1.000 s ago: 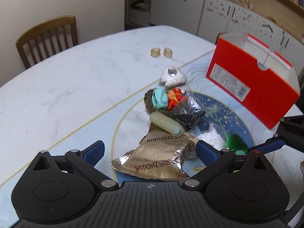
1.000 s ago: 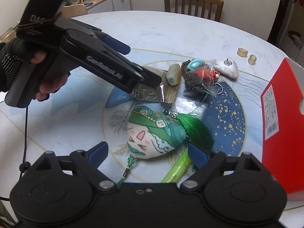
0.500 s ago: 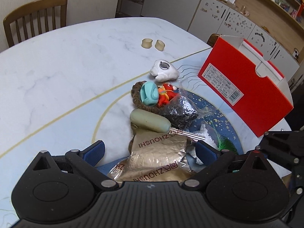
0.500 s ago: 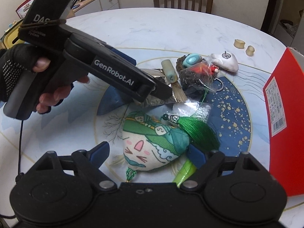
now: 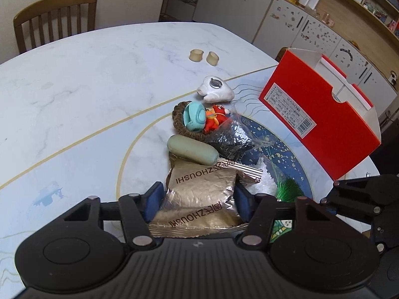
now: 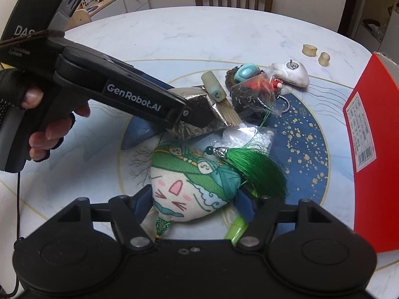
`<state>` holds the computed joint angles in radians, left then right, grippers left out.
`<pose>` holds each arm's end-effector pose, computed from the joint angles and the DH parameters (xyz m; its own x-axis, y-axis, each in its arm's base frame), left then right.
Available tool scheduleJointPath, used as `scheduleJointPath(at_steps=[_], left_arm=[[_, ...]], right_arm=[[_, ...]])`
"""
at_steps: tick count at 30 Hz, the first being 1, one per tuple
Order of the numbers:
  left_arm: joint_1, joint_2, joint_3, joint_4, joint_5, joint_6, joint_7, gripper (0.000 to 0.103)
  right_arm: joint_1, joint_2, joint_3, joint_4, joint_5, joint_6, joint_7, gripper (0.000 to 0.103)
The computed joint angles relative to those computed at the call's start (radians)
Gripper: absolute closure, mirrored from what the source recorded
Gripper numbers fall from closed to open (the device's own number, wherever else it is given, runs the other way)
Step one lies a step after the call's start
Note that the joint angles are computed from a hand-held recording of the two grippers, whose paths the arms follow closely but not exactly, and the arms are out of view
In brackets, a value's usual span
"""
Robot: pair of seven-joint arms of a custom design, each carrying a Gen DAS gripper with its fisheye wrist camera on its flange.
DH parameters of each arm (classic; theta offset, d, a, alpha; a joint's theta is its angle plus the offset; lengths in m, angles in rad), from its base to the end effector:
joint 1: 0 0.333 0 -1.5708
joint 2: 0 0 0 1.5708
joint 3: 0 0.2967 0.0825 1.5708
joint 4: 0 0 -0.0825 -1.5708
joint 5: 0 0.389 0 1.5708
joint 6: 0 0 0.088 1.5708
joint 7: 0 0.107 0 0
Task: Organize objects
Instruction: 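Grasp the gold foil snack bag with the left gripper while the right grasps the plush doll, then carry the foil bag and plush doll into the shoebox and release both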
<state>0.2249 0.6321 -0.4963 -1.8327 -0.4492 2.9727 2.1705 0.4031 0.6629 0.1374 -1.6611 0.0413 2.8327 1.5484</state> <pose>0.6687 -0.1189 0.2523 -0.3436 -0.9045 0.2526 -0.8048 0.1449 -0.5756 0.6234 0.3544 0.2629 0.4795 -0.8714 -0.1035 -0.7880 -0.3756 -0.4878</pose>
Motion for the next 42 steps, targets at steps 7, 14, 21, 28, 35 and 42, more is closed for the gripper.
scheduleJointPath(at_steps=[7, 14, 21, 28, 35, 42], left_arm=[[-0.020, -0.062, 0.013, -0.075, -0.004, 0.038, -0.064, 0.052], [-0.019, -0.131, 0.008, -0.160, -0.024, 0.054, -0.141, 0.054], [-0.162, -0.220, 0.145, -0.237, 0.046, 0.033, -0.313, 0.054], [-0.195, -0.303, 0.157, -0.308, 0.046, 0.041, -0.412, 0.054], [-0.395, -0.335, 0.353, -0.288, 0.338, -0.123, -0.700, 0.054], [-0.364, -0.366, 0.298, -0.305, 0.354, -0.132, -0.760, 0.056]], right_arm=[[-0.060, -0.046, 0.062, -0.072, 0.054, 0.048, -0.084, 0.039], [-0.128, -0.125, 0.122, -0.178, 0.119, 0.086, -0.198, 0.039], [-0.207, -0.213, 0.187, -0.280, 0.203, 0.110, -0.375, 0.039], [-0.298, -0.297, 0.245, -0.339, 0.397, 0.104, -0.559, 0.039], [-0.348, -0.369, 0.252, -0.363, 0.598, 0.073, -0.779, 0.039], [-0.347, -0.410, 0.201, -0.368, 0.751, 0.026, -0.931, 0.039]])
